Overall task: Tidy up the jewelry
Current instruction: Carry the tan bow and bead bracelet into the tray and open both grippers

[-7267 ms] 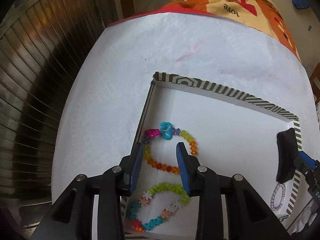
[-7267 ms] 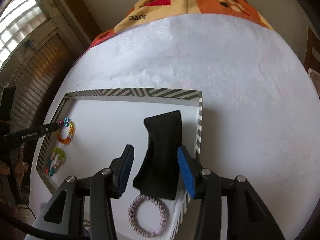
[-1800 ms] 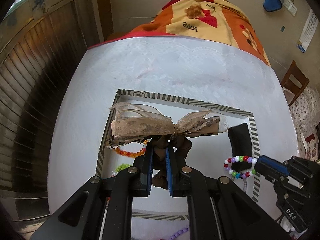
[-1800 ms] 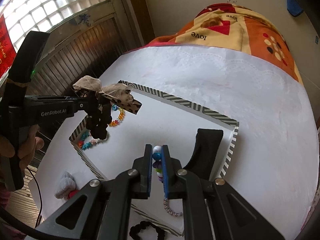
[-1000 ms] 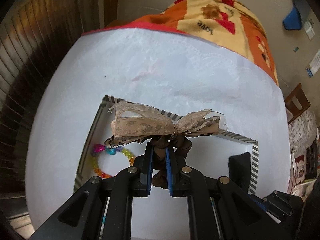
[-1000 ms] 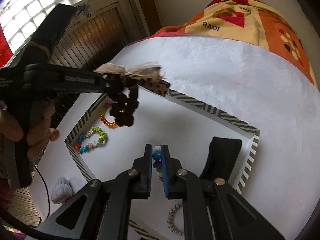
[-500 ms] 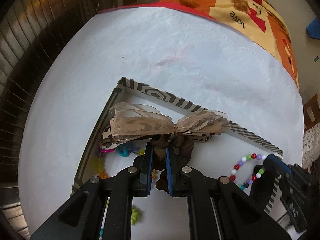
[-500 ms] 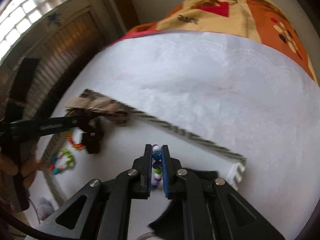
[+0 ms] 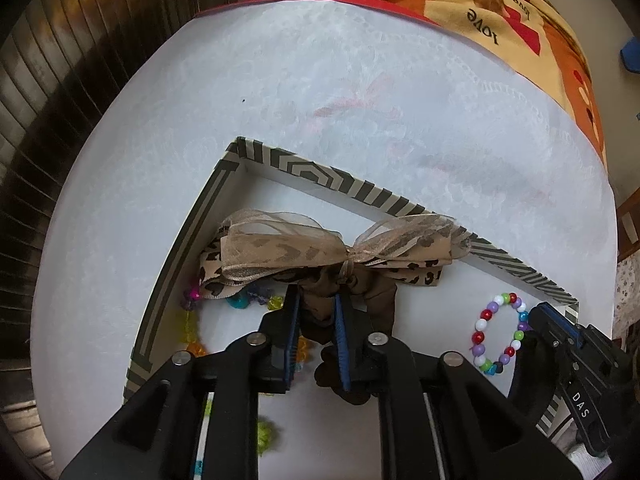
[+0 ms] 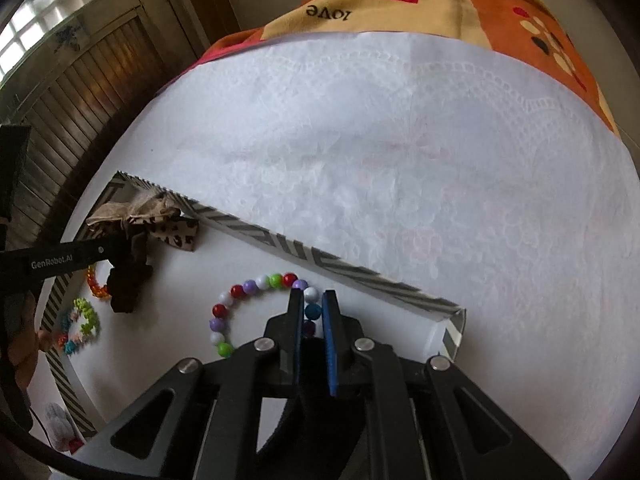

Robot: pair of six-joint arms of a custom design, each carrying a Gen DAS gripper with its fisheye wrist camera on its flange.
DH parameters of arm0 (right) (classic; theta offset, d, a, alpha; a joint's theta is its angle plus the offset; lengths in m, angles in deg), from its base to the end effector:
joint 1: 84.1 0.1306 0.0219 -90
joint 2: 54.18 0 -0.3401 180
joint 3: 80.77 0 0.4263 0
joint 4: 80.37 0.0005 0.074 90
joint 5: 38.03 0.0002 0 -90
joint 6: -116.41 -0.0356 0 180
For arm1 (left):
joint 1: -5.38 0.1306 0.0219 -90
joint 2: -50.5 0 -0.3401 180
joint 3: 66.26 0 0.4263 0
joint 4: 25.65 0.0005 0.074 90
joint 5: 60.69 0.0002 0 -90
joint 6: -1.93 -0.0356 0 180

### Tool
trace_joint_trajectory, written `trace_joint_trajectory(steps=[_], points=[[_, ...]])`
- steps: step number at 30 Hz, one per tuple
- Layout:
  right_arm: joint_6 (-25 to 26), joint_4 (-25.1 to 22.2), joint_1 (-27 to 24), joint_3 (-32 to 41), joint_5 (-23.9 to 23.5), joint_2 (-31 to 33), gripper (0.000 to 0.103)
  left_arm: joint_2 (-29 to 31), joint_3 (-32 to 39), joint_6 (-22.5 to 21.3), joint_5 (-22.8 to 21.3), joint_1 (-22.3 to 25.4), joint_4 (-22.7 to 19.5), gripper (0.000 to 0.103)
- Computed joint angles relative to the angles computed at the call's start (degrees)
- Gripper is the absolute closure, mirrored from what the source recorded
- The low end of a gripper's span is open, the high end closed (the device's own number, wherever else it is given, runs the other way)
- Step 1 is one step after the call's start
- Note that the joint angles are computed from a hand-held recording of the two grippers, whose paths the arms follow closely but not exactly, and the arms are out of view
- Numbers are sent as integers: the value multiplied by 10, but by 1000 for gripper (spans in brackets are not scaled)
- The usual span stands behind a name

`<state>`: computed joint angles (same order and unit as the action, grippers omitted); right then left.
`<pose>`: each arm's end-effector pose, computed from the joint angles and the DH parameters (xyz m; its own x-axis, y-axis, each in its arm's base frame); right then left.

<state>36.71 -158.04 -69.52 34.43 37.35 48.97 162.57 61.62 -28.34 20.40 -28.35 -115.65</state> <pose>0.5406 0.1494 0.4519 -0.8057 -0.3883 -0.4472 -0.4965 0.8546 0.1524 0.4930 -0.3231 0.4568 -0.8468 -0.4605 -0.2660 -0.4323 0.8874 -0.1602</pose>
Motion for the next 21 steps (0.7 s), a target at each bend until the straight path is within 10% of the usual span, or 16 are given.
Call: trace_joint_trajectory(steps=[11, 21], points=[[0, -3, 7, -13, -17, -31, 64, -2, 17, -10, -21, -5, -19, 88], [-16, -7, 10, -34, -27, -67, 59, -11, 29, -10, -42, -21, -40, 88]])
